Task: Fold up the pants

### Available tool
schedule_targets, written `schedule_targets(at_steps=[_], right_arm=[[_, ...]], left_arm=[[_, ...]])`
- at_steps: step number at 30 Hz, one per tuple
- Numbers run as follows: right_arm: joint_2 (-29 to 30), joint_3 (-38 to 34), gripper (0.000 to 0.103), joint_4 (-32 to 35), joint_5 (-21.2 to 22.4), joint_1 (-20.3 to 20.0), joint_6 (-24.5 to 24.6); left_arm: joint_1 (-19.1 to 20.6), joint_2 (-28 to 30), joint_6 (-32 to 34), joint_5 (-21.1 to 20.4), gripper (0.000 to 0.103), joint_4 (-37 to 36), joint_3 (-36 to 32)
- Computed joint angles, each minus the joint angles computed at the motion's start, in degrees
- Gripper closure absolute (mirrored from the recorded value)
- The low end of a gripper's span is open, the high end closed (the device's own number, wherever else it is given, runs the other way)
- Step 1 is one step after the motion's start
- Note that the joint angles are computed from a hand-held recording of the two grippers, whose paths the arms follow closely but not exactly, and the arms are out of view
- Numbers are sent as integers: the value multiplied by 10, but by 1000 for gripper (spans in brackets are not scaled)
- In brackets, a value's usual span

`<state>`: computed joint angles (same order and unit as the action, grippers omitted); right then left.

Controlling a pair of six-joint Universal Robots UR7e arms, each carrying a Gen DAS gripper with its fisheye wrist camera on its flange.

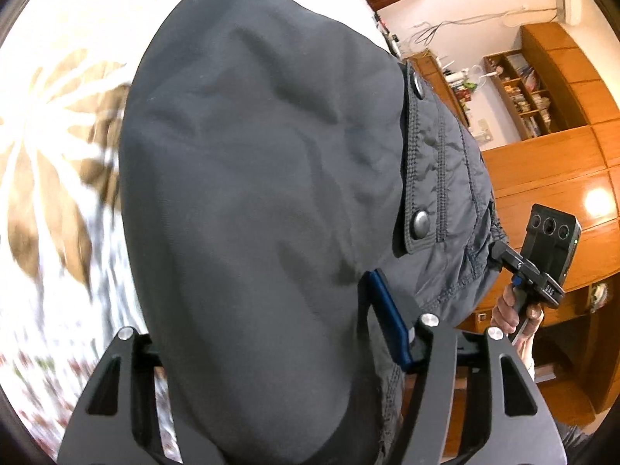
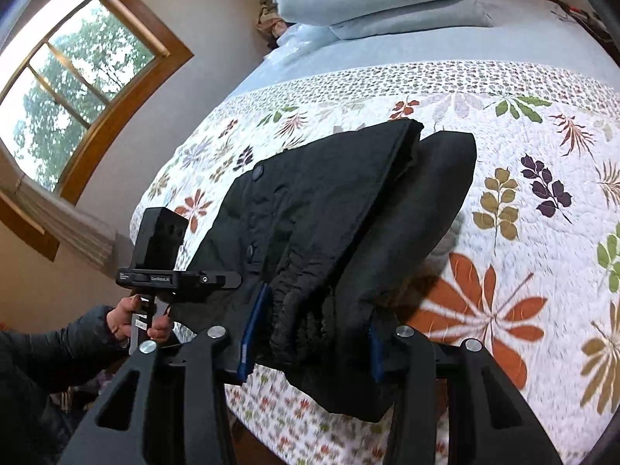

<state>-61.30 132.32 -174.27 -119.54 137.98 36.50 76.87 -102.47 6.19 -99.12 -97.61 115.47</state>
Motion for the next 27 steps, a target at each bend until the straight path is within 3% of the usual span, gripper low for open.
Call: schedule_targets(at_steps=[8,18,21,27], right_arm=[[11,44,59,-136,17,-58,-31],[22,69,58,-230,54,-133,-76],[30,83,53,-256,61,-140,-71],[59,125,32,-335,77,-163,-36]], left_arm=[[-35,78,-13,44,42,-4,-50],[-44,164,-8,93,37,-30,-102],[-43,159,8,101,27,-40,-92],[-43,155,40,112,15,-69,-72]])
